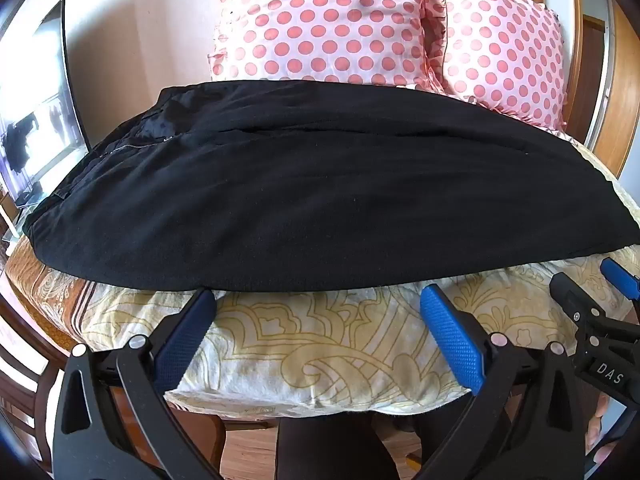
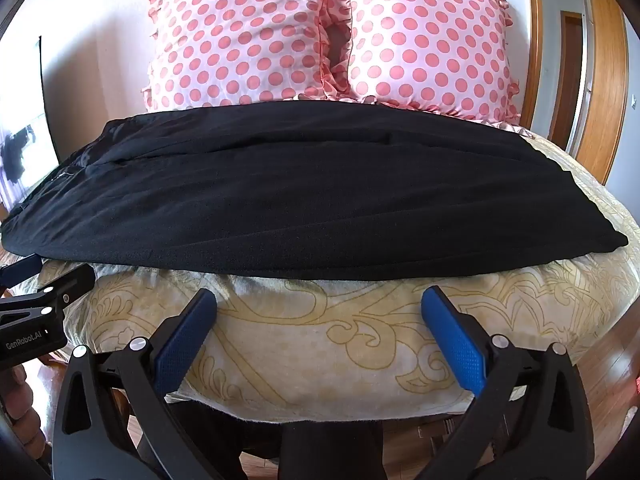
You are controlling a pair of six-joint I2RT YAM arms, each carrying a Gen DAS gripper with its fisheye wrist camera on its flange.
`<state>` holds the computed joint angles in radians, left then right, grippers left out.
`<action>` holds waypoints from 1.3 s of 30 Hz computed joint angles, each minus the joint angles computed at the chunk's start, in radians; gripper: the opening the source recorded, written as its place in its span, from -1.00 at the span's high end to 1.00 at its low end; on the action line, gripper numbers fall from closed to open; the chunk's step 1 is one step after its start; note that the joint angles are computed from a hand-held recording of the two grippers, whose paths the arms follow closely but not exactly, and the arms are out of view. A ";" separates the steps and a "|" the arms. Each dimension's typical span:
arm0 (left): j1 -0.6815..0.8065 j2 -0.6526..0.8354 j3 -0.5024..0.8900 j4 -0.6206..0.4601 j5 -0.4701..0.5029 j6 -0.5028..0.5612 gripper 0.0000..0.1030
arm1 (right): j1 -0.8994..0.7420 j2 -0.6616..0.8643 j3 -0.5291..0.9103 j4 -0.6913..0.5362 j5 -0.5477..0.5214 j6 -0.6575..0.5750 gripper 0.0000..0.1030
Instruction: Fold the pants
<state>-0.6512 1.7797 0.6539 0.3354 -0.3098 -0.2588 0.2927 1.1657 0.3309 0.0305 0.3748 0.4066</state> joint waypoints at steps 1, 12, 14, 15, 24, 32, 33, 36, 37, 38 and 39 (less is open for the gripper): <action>-0.001 0.000 -0.001 0.001 -0.001 0.000 -0.97 | 0.000 0.000 0.000 0.000 0.000 0.000 -0.97; -0.002 0.006 0.008 -0.008 0.008 -0.008 -0.97 | 0.000 -0.004 -0.001 0.002 0.001 -0.001 -0.97; -0.002 0.004 0.007 -0.010 0.007 -0.008 -0.97 | 0.000 -0.004 -0.002 0.003 0.002 -0.001 -0.97; -0.002 0.004 0.007 -0.009 0.007 -0.009 -0.97 | 0.000 -0.004 -0.002 0.002 0.001 -0.001 -0.97; 0.000 0.002 0.006 -0.007 0.009 -0.005 -0.97 | 0.001 -0.006 -0.003 0.001 0.003 -0.001 -0.97; 0.001 0.002 0.005 -0.005 0.009 -0.004 -0.97 | 0.002 -0.008 -0.003 0.001 0.004 -0.001 -0.97; 0.001 0.002 0.005 -0.005 0.009 -0.004 -0.97 | 0.002 -0.008 -0.003 0.001 0.004 -0.001 -0.97; 0.001 0.002 0.004 -0.004 0.009 -0.003 -0.97 | 0.001 -0.008 -0.003 0.001 0.003 -0.001 -0.97; 0.001 0.002 0.003 -0.003 0.009 -0.003 -0.97 | 0.001 -0.008 -0.003 0.001 0.003 -0.001 -0.97; 0.001 0.002 0.003 -0.003 0.009 -0.003 -0.97 | 0.001 -0.008 -0.003 0.001 0.003 -0.002 -0.97; 0.001 0.002 0.003 -0.003 0.009 -0.003 -0.97 | 0.002 -0.008 -0.003 0.001 0.004 -0.001 -0.97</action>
<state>-0.6504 1.7814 0.6572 0.3323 -0.3010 -0.2616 0.2943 1.1574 0.3278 0.0314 0.3787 0.4053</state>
